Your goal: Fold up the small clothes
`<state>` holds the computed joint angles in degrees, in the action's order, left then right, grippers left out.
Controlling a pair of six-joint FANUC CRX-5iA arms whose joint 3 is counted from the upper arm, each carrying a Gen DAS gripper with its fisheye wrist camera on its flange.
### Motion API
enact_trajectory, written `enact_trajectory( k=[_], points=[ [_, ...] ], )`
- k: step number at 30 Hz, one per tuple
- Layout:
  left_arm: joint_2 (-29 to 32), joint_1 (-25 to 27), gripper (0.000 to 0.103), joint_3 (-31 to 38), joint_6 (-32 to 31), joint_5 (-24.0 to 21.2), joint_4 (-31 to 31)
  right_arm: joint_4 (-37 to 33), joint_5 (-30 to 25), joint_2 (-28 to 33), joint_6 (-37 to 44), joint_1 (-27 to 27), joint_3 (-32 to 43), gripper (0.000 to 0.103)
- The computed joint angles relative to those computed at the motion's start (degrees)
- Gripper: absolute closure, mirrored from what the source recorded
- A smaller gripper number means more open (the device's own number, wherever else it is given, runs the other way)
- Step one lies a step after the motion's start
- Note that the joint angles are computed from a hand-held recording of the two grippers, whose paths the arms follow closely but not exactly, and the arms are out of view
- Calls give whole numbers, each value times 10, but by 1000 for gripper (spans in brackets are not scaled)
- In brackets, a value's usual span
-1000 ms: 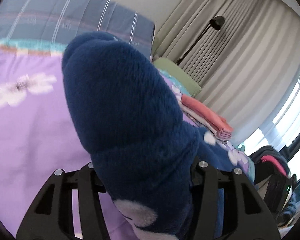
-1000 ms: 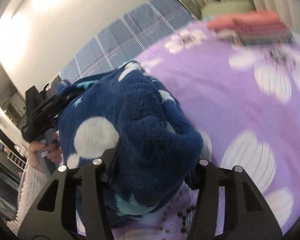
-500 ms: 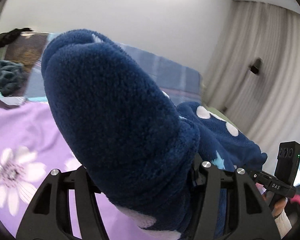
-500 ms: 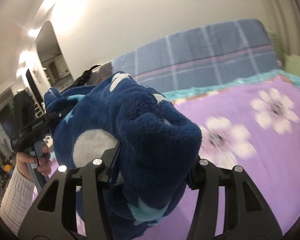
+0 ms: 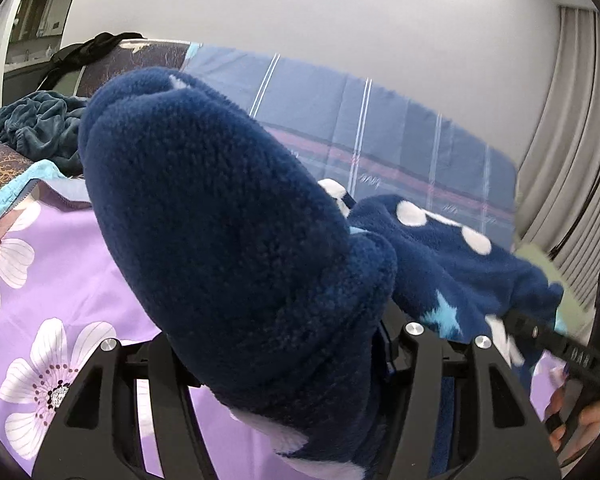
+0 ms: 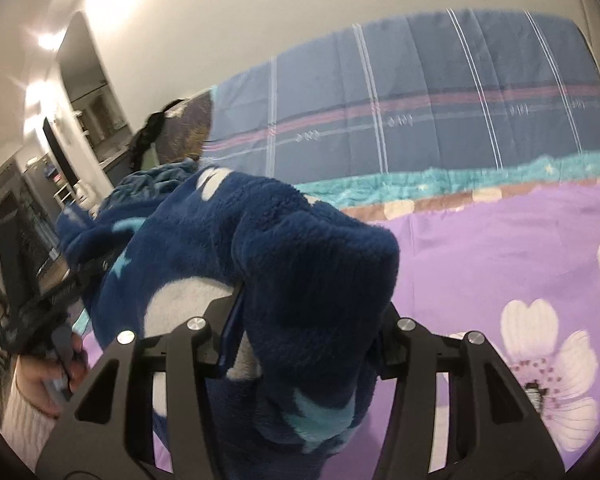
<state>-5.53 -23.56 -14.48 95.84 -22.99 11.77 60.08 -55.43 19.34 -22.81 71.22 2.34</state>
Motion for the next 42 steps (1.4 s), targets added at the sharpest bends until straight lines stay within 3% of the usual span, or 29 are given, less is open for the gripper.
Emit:
enact_trajectory(
  k=[2, 5, 8, 11, 13, 15, 18, 19, 21, 24, 27, 31, 36, 38, 40, 42],
  points=[
    [19, -2, 43, 9, 24, -4, -27, -23, -9, 22, 11, -7, 20, 53],
    [53, -11, 38, 39, 126, -46, -108, -56, -17, 52, 34, -14, 38, 52],
    [76, -6, 33, 47, 190, -87, -151, -94, -81, 91, 57, -8, 70, 37],
    [67, 16, 21, 4, 165, -70, -93, -107, -81, 88, 57, -5, 54, 34],
    [50, 18, 16, -19, 166, -47, -99, -89, -50, 64, 5, -3, 12, 32],
    [37, 17, 12, -27, 164, -51, -106, -85, -42, 46, -23, 6, -10, 31],
    [17, 17, 10, -41, 154, -39, -110, -72, -73, 39, -41, 27, -18, 27],
    [4, 16, 9, -50, 151, -31, -118, -73, -106, 37, -43, 45, -18, 25],
    [-36, -4, 6, -65, 186, -23, -188, -61, -132, 27, -62, 67, -36, 24],
    [-96, -68, 1, -72, 251, -58, -314, -57, -197, 14, -84, 136, -58, 20],
    [-152, -123, 1, -95, 257, -83, -354, -58, -262, 18, -88, 194, -57, 16],
    [-201, -248, 1, -83, 355, -168, -465, -64, -366, 37, -90, 269, -18, 10],
    [-227, -447, 1, -45, 505, -307, -614, -74, -481, 86, -63, 317, 78, 5],
    [-225, -526, 1, -27, 554, -373, -670, -67, -504, 97, -72, 331, 100, 3],
    [-223, -605, 1, -11, 597, -443, -715, -62, -531, 111, -77, 350, 130, 2],
    [-225, -654, 1, -2, 617, -481, -730, -64, -560, 129, -69, 362, 163, 2]
  ],
)
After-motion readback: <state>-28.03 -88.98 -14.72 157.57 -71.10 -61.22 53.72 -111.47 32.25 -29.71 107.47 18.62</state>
